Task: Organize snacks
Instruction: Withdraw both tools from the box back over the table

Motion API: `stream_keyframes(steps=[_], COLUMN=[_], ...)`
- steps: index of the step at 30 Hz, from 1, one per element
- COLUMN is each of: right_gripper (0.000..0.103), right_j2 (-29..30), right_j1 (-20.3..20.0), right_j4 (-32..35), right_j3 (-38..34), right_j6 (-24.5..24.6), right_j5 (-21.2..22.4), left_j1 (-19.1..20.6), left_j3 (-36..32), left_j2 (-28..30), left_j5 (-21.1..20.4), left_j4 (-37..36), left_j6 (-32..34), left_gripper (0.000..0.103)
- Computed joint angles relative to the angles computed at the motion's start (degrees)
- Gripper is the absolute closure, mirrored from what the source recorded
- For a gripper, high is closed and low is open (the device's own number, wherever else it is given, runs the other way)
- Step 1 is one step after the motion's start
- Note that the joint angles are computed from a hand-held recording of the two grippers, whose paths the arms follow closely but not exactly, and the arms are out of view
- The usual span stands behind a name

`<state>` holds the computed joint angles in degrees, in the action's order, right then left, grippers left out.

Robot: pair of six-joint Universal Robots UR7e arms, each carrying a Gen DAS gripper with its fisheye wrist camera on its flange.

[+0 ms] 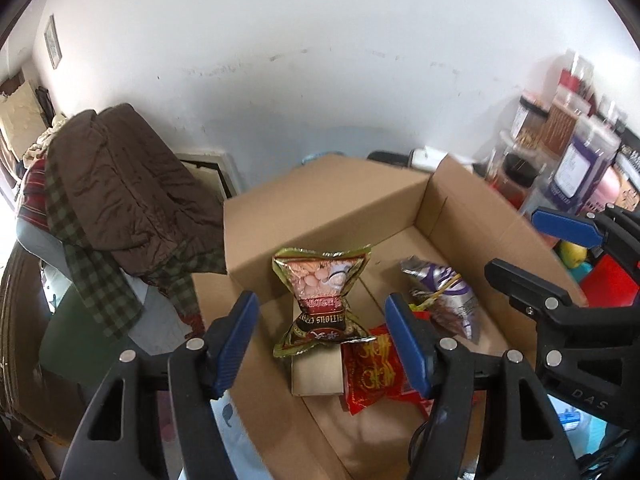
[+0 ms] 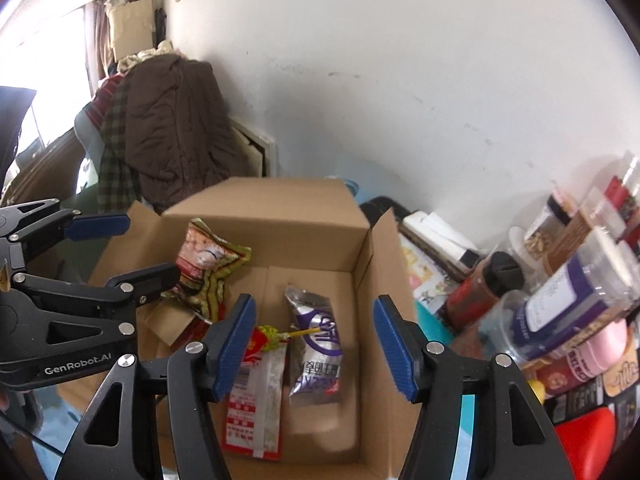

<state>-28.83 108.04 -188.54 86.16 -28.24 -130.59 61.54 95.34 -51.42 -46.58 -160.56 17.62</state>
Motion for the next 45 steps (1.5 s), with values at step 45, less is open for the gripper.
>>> stream_keyframes(steps=[45], right_gripper=[0.029], right_j2=[-12.9], right_j1=[15.8], right_j4=[-34.6], right_j3=[31.5], right_j6=[-2.7], right_j5=[-5.5], left_j1=[-21.0], left_j3=[37.1], left_j2=[-32.9], left_j5=[-3.1], left_j4=[-13.5], left_j6=[-2.4], left_gripper=[0.023])
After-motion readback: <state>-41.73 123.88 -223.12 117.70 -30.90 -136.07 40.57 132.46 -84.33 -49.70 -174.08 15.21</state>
